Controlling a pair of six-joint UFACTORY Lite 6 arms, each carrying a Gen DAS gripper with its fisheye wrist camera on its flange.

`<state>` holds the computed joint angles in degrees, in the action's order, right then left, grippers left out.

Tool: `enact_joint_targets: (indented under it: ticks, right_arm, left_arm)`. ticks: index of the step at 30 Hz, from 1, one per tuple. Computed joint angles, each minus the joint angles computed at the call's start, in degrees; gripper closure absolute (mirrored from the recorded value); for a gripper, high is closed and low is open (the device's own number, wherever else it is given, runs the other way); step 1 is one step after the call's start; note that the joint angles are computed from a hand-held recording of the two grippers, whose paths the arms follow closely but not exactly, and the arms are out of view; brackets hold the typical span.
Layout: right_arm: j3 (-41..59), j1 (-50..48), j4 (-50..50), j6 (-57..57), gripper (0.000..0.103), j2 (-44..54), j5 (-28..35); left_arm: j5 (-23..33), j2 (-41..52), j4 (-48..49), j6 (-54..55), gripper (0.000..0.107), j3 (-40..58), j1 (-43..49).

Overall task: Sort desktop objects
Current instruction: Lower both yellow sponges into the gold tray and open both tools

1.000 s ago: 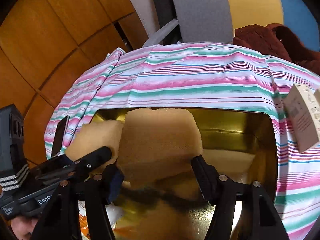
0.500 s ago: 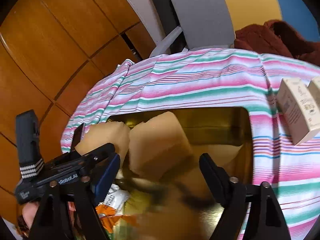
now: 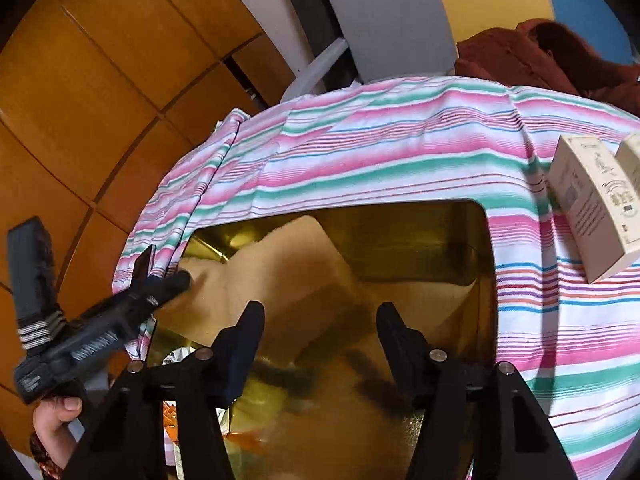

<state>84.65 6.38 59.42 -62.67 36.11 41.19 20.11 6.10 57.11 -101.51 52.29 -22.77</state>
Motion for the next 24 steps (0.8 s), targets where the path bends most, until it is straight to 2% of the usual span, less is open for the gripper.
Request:
enact_joint_targets:
  ticks: [1,5,9,16,19,24]
  right_arm:
    - [0.2,0.1,-0.1,-0.1,0.044,0.2,0.4]
    - [0.6,1.1,0.1,0.0,0.048,1.4,4.2]
    - [-0.2,3.3,2.3,-1.2,0.048,1.9,4.5]
    - [-2.2,3.2,5.8,-4.8,0.048,1.2,6.0]
    - [-4.5,1.7,6.5,-5.9,0.048,-1.4,3.7]
    - [-2.4,3.5,1.7,-2.3,0.056,-0.9,-1.4]
  left_arm:
    - [1.0,-1.5,1.5,-2.5,0.022,-1.2,-0.6]
    - [10.7,-6.9,5.6,-9.7,0.023,-5.0,-7.2]
    - [16.6,-8.6,3.7,-11.1,0.023,-6.9,-12.0]
    - [18.6,-5.9,0.0,-7.6,0.023,-7.2,-12.2]
    - [17.5,-3.6,-0.8,-5.4,0.023,-6.1,-11.0]
    - [16.4,1.5,-1.0,-2.3,0.023,-2.5,-8.9]
